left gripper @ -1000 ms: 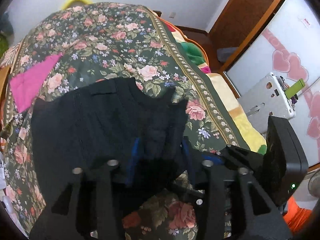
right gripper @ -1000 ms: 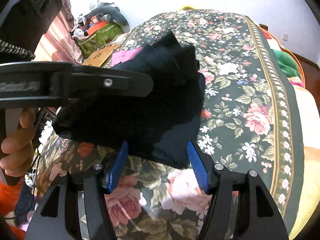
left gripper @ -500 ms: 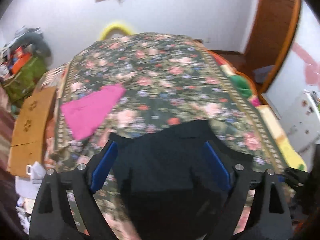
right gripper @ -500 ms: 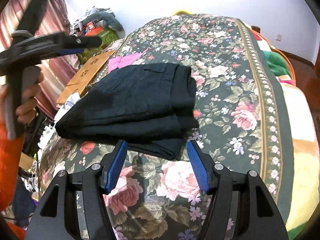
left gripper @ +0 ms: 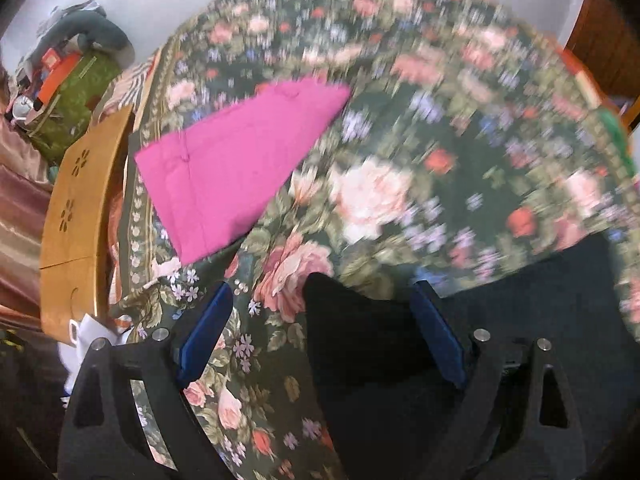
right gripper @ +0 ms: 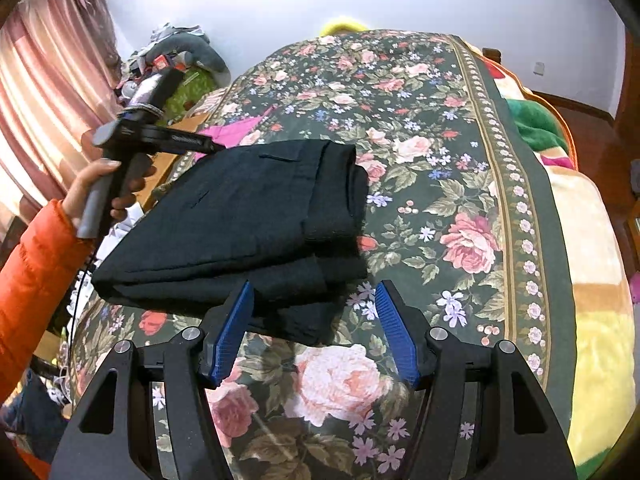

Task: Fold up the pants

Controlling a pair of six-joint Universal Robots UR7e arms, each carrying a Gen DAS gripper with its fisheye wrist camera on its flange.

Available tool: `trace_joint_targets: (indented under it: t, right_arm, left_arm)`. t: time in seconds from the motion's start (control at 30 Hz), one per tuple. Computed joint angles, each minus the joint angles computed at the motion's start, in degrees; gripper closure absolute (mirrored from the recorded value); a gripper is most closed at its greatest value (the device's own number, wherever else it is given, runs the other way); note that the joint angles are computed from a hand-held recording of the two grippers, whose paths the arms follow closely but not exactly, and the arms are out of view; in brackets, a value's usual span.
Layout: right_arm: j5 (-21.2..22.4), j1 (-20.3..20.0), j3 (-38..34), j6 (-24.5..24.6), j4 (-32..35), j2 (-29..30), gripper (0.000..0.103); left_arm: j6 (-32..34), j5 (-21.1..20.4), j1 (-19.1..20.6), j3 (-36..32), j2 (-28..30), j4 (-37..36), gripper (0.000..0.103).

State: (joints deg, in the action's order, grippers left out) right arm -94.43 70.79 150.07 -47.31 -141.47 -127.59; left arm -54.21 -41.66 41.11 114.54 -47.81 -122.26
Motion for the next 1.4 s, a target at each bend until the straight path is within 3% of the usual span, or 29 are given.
trace_joint_targets:
  t: [0.1, 0.33, 0.6, 0.77, 0.93, 1.13, 1.27, 1.4]
  right_arm:
    - [-1.0, 0.2, 0.0, -1.0, 0.1, -0.8, 0.044]
    - [0.6, -0.7, -0.3, -1.6, 3.0, -4.6, 0.044]
    - [3.0, 0.0, 0.0, -1.5, 6.6, -8.8, 0.043]
    - [2.9, 0.8, 1.0, -1.9, 7.2, -10.0, 0.043]
    - [2.3, 1.0, 2.2, -2.3, 6.0, -9.8, 0.043]
    - [3.5, -1.1, 3.4, -2.5, 5.7, -10.6, 0.043]
    - [4.1, -2.0, 3.5, -1.9, 6.7, -10.5, 0.052]
    - [4.1, -1.6, 3.0, -1.7, 8.8, -9.8, 0.065]
  left_arm:
    - [1.1, -1.3, 0.6, 1.8, 0.2, -2.1, 0.012]
    - [-3.4, -2.6, -3.5, 9.7, -4.8, -3.0, 0.011]
    - [-13.6, -8.0, -12.7, 18.6, -11.7, 0.5, 0.011]
    - [-20.1, -11.9, -19.4, 23.8, -15.1, -1.0, 0.011]
    - [-25.8, -14.2, -23.4, 26.7, -16.8, -3.6, 0.011]
    - [-35.0, -12.4, -30.5, 25.2, -16.5, 4.9, 0.016]
    - [-36.3, -11.5, -34.0, 26.7, -18.8, 2.4, 0.018]
    - [-34.7, -11.8, -34.1, 27.1, -18.1, 0.9, 0.022]
